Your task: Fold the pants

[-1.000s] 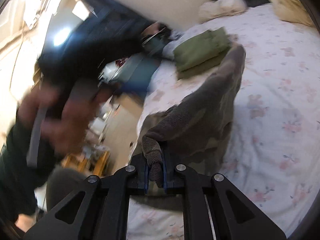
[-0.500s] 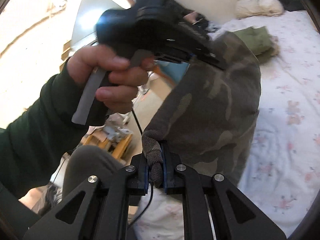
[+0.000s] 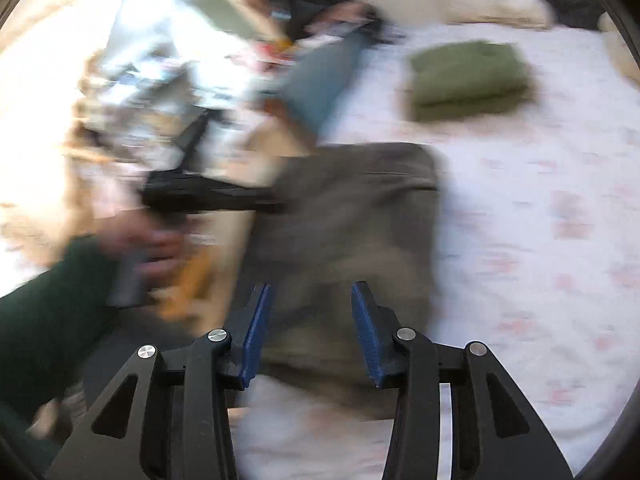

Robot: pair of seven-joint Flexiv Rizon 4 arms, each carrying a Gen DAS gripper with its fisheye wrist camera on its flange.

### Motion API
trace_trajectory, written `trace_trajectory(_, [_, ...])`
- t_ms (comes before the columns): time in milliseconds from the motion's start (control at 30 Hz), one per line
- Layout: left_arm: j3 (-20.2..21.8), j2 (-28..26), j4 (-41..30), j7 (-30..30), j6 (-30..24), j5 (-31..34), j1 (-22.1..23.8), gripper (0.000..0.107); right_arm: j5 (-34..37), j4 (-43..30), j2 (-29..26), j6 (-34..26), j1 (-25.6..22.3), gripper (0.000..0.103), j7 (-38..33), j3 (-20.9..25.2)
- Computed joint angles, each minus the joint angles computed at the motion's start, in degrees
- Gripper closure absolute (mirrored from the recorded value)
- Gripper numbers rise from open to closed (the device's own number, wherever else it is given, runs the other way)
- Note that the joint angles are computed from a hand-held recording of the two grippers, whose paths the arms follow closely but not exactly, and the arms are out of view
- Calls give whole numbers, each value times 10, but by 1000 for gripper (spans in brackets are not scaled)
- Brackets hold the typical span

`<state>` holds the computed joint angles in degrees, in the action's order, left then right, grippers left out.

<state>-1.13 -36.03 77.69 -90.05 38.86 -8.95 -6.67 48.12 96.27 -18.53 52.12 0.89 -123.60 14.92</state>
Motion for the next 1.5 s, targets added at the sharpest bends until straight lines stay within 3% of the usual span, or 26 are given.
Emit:
trace_trajectory(67, [-2, -13, -15, 8, -2, 2, 2, 99, -68, 7, -16, 40, 41, 63, 38, -12])
trace_trajectory(133, [3, -25, -31, 9, -11, 11, -2, 98, -102, -10, -50, 13, 52, 72, 73, -9])
trace_trajectory(233, [38, -50, -70, -40, -29, 62, -32, 75, -181, 4, -80, 43, 97, 72, 157, -23])
trace_trajectory(300, [80, -65, -118, -74, -70, 136, -67, 73, -213, 20, -86, 77, 111, 72, 192, -25])
trace_trajectory(333, [92, -60, -121, -87, -62, 170, -80, 74, -220, 28, -85, 91, 111, 70, 195, -18])
trace_trajectory(400, [76, -31, -78, -93, 18, 180, -72, 74, -234, 34, -83, 96, 101, 69, 197, -3])
trace_trajectory(467, [16, -5, -18, -36, 106, 140, -38, 60, -203, 16, -89, 71, 57, 69, 171, 33])
trace_trajectory(500, [-13, -4, -5, 6, 109, 108, -21, 59, -166, -1, -93, 41, 23, 69, 146, 57])
trace_trajectory(567, [-29, -24, -26, 60, 36, 69, -20, 59, -106, -27, -98, -13, -20, 69, 111, 76])
trace_trajectory(600, [-15, -37, -45, 58, -1, 76, -34, 59, -85, -28, -94, -23, -29, 69, 99, 76])
trace_trajectory(667, [10, -52, -61, 37, -13, 91, -52, 55, -36, -20, -82, -23, -46, 63, 86, 70])
trace_trajectory(733, [25, -61, -78, 22, -27, 104, -62, 50, 20, -12, -74, -19, -63, 25, 94, 59])
trace_trajectory(800, [29, -68, -93, 15, -44, 109, -66, 50, 71, 4, -74, -14, -76, 15, 118, 43])
trace_trajectory(967, [38, -82, -125, 6, -64, 137, -81, 50, 124, 4, -117, -108, -98, 15, 173, 29])
trace_trajectory(1100, [37, -90, -141, 7, -77, 141, -80, 50, 180, -5, -131, -163, -110, 14, 107, 46])
trace_trajectory(1167, [40, -92, -146, 12, -82, 151, -83, 50, 178, -5, -122, -146, -93, 14, 83, 37])
trace_trajectory(1200, [38, -95, -149, 14, -87, 148, -80, 50, 178, -2, -120, -127, -82, 14, 81, 32])
trace_trajectory(1267, [36, -102, -159, 7, -100, 138, -74, 50, 196, -1, -125, -105, -76, 25, 110, 24])
trace_trajectory(1300, [37, -105, -164, 5, -103, 138, -74, 50, 202, -3, -127, -102, -75, 36, 120, 24])
trace_trajectory(1400, [56, -113, -178, -11, -105, 171, -90, 50, 207, 4, -104, -84, -68, 52, 105, 29])
trace_trajectory(1500, [61, -118, -192, -35, -113, 178, -92, 50, 230, -13, -93, -117, -84, 65, 80, 32])
